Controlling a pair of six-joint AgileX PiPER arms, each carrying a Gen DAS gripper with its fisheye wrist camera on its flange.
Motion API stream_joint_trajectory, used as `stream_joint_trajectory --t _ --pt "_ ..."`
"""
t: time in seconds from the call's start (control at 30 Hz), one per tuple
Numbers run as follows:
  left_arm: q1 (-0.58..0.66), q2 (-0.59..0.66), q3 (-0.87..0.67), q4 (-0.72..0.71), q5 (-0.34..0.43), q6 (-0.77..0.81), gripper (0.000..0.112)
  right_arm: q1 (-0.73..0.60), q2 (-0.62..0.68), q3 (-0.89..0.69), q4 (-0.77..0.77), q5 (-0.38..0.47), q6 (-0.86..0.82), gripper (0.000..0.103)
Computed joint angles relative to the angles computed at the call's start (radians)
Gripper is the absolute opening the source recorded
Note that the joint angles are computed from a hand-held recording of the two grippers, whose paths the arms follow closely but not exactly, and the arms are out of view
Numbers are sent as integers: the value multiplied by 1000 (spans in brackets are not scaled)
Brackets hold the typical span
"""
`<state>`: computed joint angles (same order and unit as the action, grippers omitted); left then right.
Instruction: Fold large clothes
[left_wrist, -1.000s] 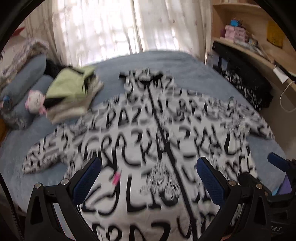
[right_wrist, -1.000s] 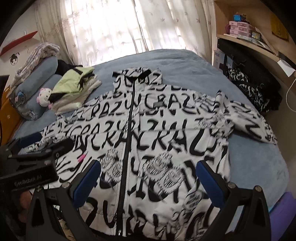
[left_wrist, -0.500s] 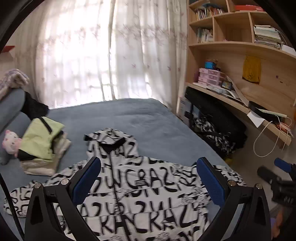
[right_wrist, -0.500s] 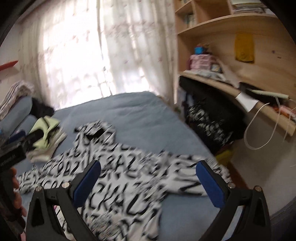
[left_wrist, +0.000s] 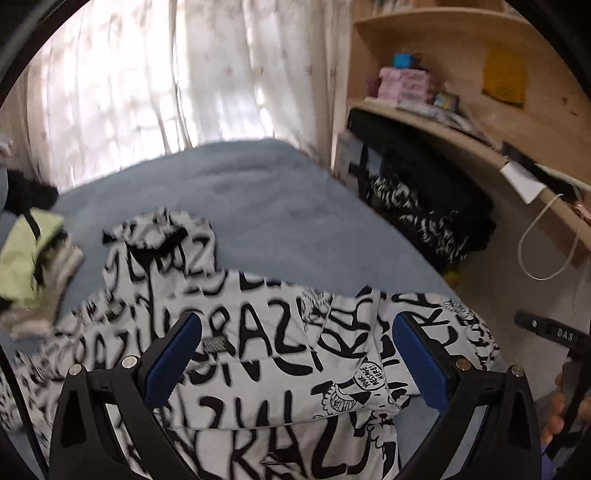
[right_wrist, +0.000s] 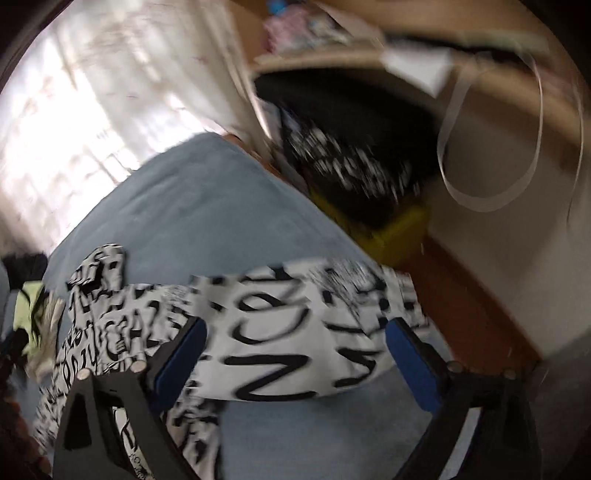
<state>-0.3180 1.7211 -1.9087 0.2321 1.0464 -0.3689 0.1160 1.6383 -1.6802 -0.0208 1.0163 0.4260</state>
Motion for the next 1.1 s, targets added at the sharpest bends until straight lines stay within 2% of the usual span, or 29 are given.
stream_joint_trajectory --t 0.03,0.13,0.23,0.33,0.4,0.5,0.57,0.6,0.63,0.67,0.7,0.73,0.8,0.9,0.97,1.03,1.1 --pt "-4 15 13 2 -10 -21 102 -52 5 49 53 -20 -22 96" --pt "-25 9 136 55 -110 -118 102 -171 7 174 215 -65 -93 96" --pt "-25 -6 245 72 -193 -146 102 -251 39 259 357 -95 -151 96" --pt "-22 -2 311 81 -249 -152 102 -306 75 329 508 -129 -211 95" --pt "-9 3 335 78 -275 -152 102 -332 103 362 604 -158 -253 90" --pt "10 0 379 82 -322 -173 102 -332 125 387 640 -236 -263 86" --pt "37 -5 400 43 -355 -145 102 -317 126 395 623 -290 -226 79" --pt "49 -8 408 26 -365 -132 102 -305 128 389 585 -306 -187 67" --pt "59 -9 408 4 -365 -113 102 -287 133 371 535 -309 -146 49" --pt "73 -10 405 -25 -361 -82 102 -267 131 358 484 -311 -105 39" --pt "83 -12 404 -45 -358 -60 102 -245 122 349 433 -320 -61 18" --pt "93 -16 400 -56 -351 -43 102 -214 92 350 365 -339 -12 9" --pt "94 -17 386 -16 -315 -57 102 -136 27 344 208 -383 100 9" --pt "106 -22 372 24 -258 -66 102 -18 -59 306 106 -427 130 8" --pt "139 -58 407 -2 -273 -44 102 66 -89 254 81 -439 95 8" --pt "162 -101 447 16 -292 -46 94 169 -91 180 13 -428 86 8" --pt "171 -138 481 96 -292 -78 87 282 -70 94 -44 -407 52 9"
